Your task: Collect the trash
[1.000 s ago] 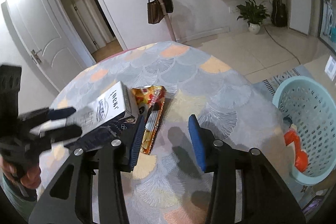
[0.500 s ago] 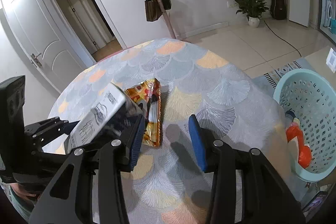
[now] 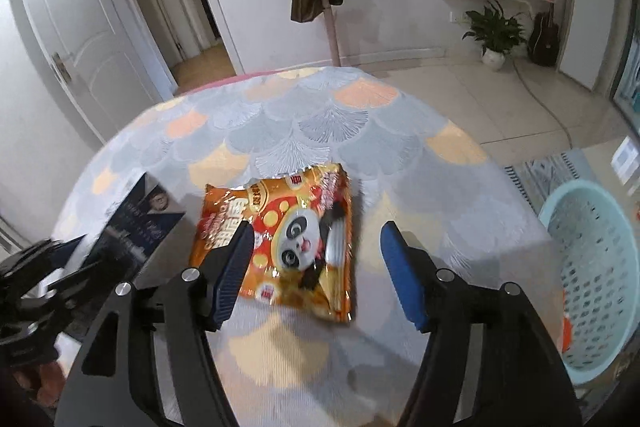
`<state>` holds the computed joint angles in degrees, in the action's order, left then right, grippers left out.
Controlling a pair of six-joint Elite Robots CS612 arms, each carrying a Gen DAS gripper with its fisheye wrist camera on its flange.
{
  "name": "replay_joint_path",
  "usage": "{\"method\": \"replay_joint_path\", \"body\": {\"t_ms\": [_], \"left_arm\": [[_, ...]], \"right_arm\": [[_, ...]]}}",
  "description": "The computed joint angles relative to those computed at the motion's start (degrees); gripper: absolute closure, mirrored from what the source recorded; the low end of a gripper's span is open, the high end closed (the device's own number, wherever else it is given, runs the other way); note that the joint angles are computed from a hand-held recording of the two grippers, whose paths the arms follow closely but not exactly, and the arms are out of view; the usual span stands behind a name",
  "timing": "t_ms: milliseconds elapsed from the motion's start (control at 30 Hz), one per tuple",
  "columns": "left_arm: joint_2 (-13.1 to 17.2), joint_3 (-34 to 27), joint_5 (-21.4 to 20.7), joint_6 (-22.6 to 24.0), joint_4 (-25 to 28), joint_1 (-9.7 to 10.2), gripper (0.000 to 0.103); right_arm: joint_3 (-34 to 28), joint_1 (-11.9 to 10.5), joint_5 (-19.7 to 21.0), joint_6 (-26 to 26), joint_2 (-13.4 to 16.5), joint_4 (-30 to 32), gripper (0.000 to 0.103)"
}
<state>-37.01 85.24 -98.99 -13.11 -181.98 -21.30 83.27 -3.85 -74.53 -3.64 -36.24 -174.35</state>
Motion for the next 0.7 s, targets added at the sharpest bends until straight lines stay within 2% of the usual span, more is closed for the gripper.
{"method": "replay_joint_path", "body": {"t_ms": [67,133,200,233,300,500,600,700], "left_arm": [[0.0,-0.2,-0.2,-0.4,-0.2,0.10,0.051],[-0.1,0.0,-0.1,-0.5,-0.7,0.05,0.051],[-0.2,0.0,-0.1,-0.7,-0.9,0.11,0.052],[-0.2,0.0,-0.1,-0.9,-1.2,0.02,0.052],[-0.2,0.0,-0.5,-1.0,-1.4,0.12,0.052],[-0.8,0.2,-0.2,-0.4,-2.0,-0.47,0.052],[-0.9,-0.2,-0.3,0.3,-2.6,-0.93,0.052],[-1.1,-0.4,0.8,0.8,-3.9,-1.66,0.052]], "right_arm": [[-0.8,0.5,-1.1,-0.5,0.5,1.2,0.039],[-0.6,1.3,-4.2,-2.2,0.6,0.1,0.043],[0.0,1.9,-5.6,-4.4,0.6,-1.9,0.082],[0.1,2.1,-6.2,-5.8,0.6,-2.0,0.085],[0.6,2.4,-7.0,-6.7,0.6,-4.4,0.100],[2.6,0.9,-2.3,-4.5,-0.2,-8.8,0.102],[4.0,-0.6,-0.2,-1.4,-1.0,-11.2,0.102],[4.7,-2.0,1.9,-0.4,-1.6,-11.6,0.101]]}}
